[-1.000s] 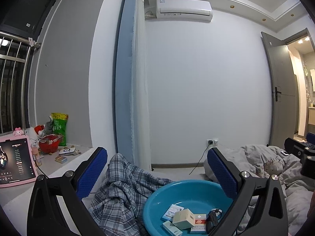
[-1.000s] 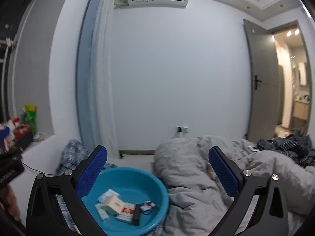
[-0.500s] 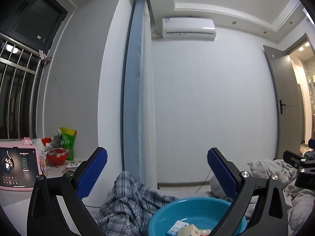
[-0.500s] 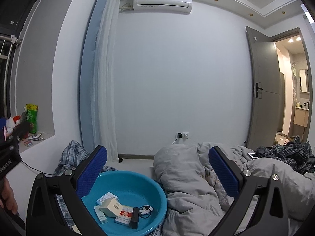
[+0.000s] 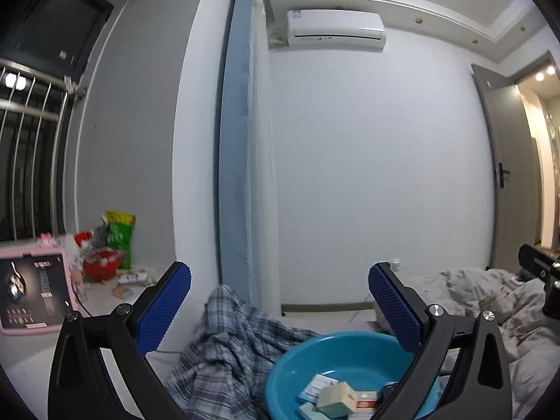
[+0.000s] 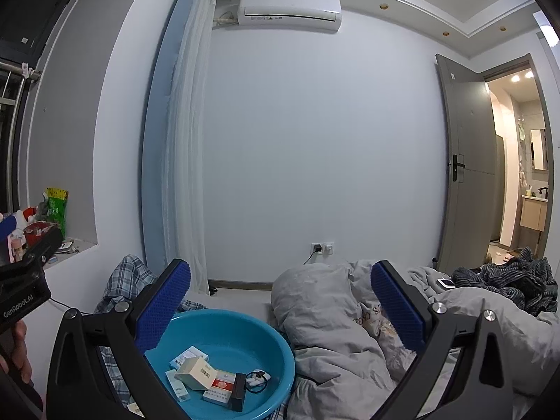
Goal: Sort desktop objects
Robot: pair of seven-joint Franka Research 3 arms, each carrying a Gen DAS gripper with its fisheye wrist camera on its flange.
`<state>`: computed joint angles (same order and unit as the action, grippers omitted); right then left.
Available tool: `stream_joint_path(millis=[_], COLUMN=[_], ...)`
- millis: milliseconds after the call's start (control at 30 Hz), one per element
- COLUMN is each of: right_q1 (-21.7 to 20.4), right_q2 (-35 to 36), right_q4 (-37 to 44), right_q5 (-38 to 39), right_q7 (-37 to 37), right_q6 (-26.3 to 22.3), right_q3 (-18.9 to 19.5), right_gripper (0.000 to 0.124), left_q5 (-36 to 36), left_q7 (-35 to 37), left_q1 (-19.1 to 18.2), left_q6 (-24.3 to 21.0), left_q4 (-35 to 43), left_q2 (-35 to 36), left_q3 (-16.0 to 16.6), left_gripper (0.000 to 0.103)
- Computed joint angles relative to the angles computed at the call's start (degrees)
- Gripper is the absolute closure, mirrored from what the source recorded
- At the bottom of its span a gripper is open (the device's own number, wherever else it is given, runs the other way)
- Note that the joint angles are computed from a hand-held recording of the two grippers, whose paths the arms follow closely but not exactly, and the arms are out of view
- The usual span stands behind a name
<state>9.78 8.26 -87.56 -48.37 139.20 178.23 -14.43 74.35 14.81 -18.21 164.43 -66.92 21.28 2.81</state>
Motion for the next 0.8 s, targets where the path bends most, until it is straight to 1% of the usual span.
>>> stream_joint_path(millis=[100,133,200,233,267,333,400,433,500,533,600,633,700,733,800], right_q1=[-0.70,-0.67,-0.30,-0.19,-0.13,-0.07,-0.08,-0.20,-0.38,-0.31,-0.17,-0.22,-0.42,-0.40,-0.43], right_q2=[-0.24,-0.32,-0.46,-0.52,-0.54,-0.45,-0.37,-0.41,-0.45,-0.46,-0.57,-0.68,-0.63,-0.62,-0.63], right_q4=[-0.67,-0.83,-1.00,-1.06,-1.12,-1.00,-0.85,-0.96,-1.06,-1.05,-1.09,-1.26,-1.24,-1.23,-1.26], right_q5=[2.47,3.05,3.21,3.34,3.44,3.95,4.69,5.11,5.84,5.79,5.46,5.33,5.77,5.73,5.80], right_q7=[-1.87,-2.21,-1.96,-2.00,-2.07,-2.55,-3.21,-3.52,-4.01,-3.79,-3.24,-3.00,-3.33,-3.35,-3.61], right_q6=[0.89,1.07,1.30,1.35,1.36,0.91,0.22,0.08,0.01,0.01,0.04,0.23,0.30,0.28,0.31], right_q3=[0.69,0.63,0.11,-0.01,-0.11,-0.05,0.18,0.32,0.52,0.40,0.15,0.10,0.33,0.30,0.35], right_gripper=[0.021,0.021,0.021,0.021,0.021,0.021,0.021,0.021,0.021,0.021,0.021,0.021,0.021,0.021,0.021], left_q5=[-5.89,-7.71,-5.91,-4.92,-5.38,-8.60,-13.60,-14.70,-13.96,-11.07,-6.91,-6.78,-8.85,-10.87,-13.29], left_q7=[4.32,6.04,3.89,3.36,4.30,7.81,11.72,12.22,10.96,8.25,4.89,4.85,6.38,7.91,9.86], left_q1=[1.65,1.61,-0.50,-0.70,-0.40,0.79,2.23,2.25,0.91,-0.65,-1.99,-1.61,-0.11,0.97,1.82], left_q6=[1.75,0.83,-2.53,-2.46,-2.00,0.07,2.15,2.75,2.83,1.96,0.42,0.47,1.75,3.30,5.27], left_q4=[-0.01,-0.14,0.29,0.41,0.54,0.01,-0.24,-0.52,-0.24,-0.39,-0.12,-0.01,-0.12,-0.51,-1.04], left_q2=[0.32,0.19,0.07,0.16,0.36,0.40,0.79,0.68,0.74,0.38,0.19,0.21,0.36,0.34,0.30], left_q3=[-1.81,-2.08,-0.43,-0.04,-0.42,-1.68,-3.10,-2.82,-1.04,0.84,2.13,1.61,0.09,-0.89,-1.44], left_gripper=[0.000,0.000,0.000,0.000,0.000,0.000,0.000,0.000,0.000,0.000,0.000,0.000,0.000,0.000,0.000])
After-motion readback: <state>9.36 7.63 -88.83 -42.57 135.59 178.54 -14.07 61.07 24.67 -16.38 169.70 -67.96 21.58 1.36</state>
